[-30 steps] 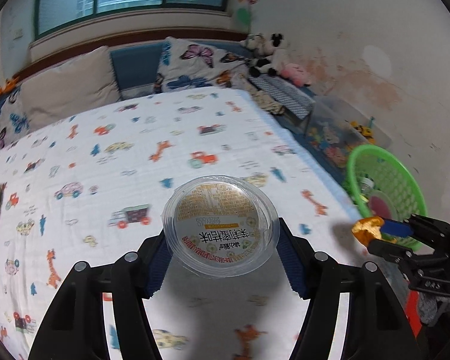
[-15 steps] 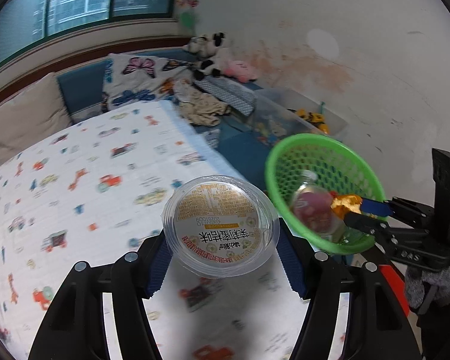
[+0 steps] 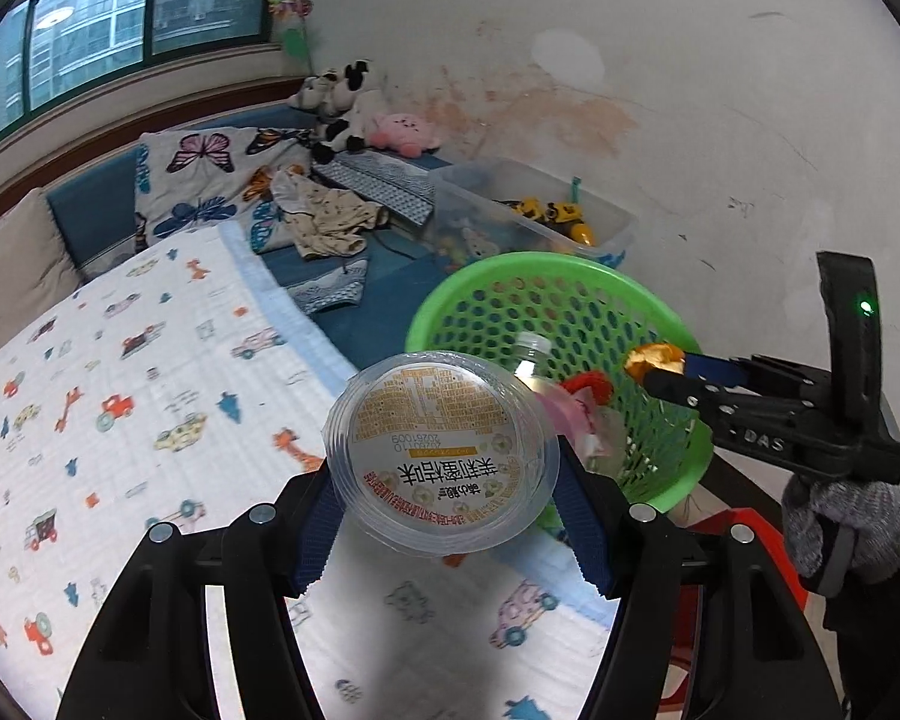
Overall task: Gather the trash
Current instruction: 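Carry the peel and tub over the green basket and open the right gripper, then lower the clear tub into the green basket and open the left gripper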
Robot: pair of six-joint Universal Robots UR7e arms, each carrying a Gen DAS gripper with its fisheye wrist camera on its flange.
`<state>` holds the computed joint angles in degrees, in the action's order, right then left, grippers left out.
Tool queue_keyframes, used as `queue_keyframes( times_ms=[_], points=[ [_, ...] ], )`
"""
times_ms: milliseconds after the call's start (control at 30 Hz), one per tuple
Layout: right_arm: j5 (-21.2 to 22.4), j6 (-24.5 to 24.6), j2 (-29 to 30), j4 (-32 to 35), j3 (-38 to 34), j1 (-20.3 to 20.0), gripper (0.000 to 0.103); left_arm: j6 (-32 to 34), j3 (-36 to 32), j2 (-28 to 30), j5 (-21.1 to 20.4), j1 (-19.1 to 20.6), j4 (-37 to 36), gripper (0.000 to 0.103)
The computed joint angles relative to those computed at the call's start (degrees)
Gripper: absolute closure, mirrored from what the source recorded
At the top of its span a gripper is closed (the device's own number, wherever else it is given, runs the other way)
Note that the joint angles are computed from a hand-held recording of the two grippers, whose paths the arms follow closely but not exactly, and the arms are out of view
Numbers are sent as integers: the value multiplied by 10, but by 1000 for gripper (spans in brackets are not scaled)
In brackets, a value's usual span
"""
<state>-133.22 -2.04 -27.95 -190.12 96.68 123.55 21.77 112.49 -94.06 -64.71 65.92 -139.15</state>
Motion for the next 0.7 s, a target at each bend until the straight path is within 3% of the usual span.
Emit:
queue_keyframes(
  times_ms=[167,700],
  points=[
    [-19,-6,-1,-8,-3,-3,56,-1,6,5,-3,-10,0,40],
    [-39,-14,-13,-36,9,1,36,-2,8,23,-17,-14,5,40]
  ],
)
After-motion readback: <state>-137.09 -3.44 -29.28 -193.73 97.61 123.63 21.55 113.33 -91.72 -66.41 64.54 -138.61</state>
